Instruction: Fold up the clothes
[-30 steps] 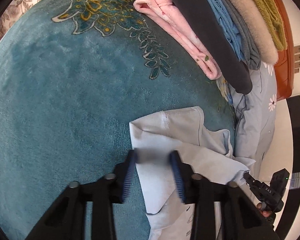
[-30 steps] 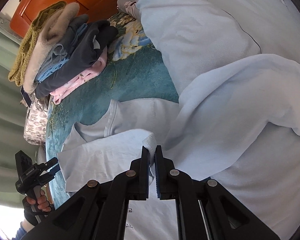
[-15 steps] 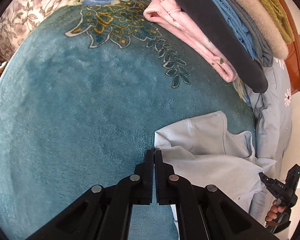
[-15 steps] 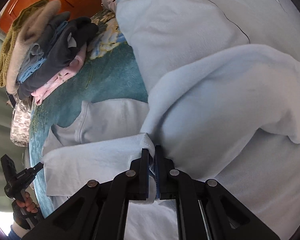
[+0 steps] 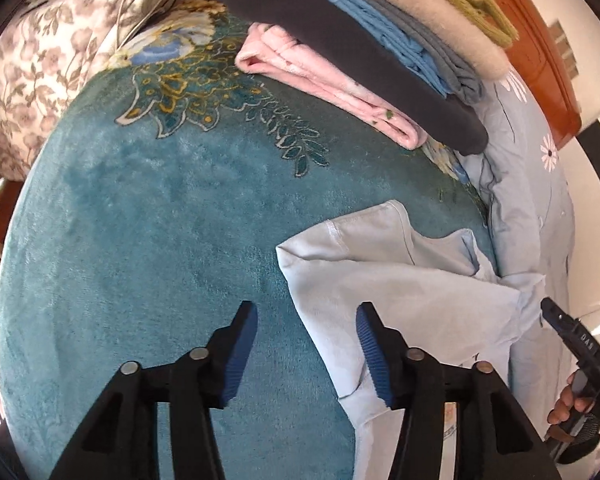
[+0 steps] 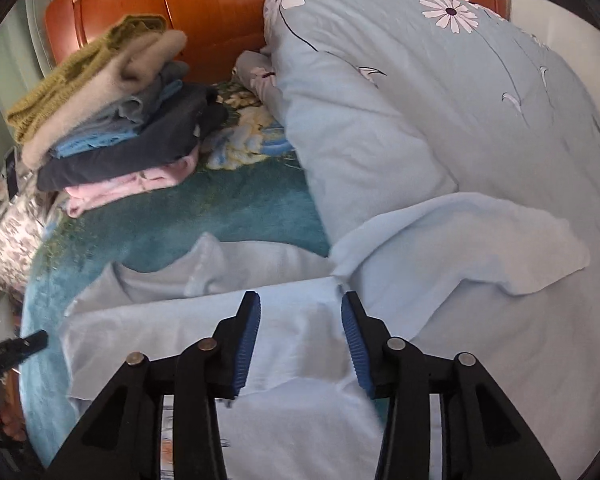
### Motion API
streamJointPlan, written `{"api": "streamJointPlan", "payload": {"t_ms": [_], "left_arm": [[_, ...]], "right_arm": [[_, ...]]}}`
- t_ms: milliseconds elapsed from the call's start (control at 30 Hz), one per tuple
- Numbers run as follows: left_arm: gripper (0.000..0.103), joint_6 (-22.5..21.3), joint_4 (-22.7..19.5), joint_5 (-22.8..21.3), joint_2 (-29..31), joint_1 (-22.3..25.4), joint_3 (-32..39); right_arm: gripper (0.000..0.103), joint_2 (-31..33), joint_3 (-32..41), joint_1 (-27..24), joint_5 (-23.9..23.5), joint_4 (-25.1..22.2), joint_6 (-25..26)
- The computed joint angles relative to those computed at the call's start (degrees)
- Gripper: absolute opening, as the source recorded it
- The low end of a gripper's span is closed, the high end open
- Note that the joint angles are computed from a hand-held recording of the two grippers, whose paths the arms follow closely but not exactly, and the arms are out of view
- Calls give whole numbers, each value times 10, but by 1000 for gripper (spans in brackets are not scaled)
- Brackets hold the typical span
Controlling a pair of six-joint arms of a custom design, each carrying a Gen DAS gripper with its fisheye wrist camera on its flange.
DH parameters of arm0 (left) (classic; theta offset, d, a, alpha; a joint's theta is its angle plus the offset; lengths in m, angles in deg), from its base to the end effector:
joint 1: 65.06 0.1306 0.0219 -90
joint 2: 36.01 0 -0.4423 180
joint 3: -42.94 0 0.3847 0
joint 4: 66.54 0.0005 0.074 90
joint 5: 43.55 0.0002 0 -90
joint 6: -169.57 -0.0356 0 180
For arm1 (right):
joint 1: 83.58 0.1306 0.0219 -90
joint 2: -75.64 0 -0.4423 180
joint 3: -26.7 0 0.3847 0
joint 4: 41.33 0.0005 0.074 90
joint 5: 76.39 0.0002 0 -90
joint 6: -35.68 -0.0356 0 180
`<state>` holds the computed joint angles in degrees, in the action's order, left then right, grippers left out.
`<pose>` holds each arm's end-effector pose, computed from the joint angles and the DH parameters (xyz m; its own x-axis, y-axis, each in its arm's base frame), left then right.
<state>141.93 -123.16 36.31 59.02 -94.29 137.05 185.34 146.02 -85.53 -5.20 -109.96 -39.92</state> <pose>0.4424 -0.2409 0.4729 -0.6944 -0.6107 -0.3806 -0.4676 0.7849 -0.4065 0.6056 -0.0096 0.5189 -0.7966 -0.2084 -0.5675 -0.3426 0.9290 0.1397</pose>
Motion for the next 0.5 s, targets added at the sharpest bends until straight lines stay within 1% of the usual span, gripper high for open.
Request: {"api": "streamJointPlan", "payload": {"t_ms": [100, 167, 233, 300, 367, 433, 500], "left_arm": [[65, -45, -24, -31, 8, -21, 15], [68, -61, -34, -48, 9, -30, 17], [71, -68, -46, -56, 7, -39, 15], [72, -77, -47, -49, -1, -45, 6], [73, -80, -51, -46, -6, -51, 1], [73, -77, -53, -45, -8, -53, -1], [73, -68, -54, -46, -6, -54, 0]], "right_arm": [[48, -39, -82, 21, -7, 45, -62], [48, -62, -132, 36, -11, 74, -105], [48, -69, -151, 51, -4, 73, -124], [49, -75, -170, 65, 3, 72, -144], [54, -69, -163, 62, 4, 59, -164], [55, -62, -148, 49, 8, 50, -178], [55, -48, -116, 21, 13, 45, -191]]}}
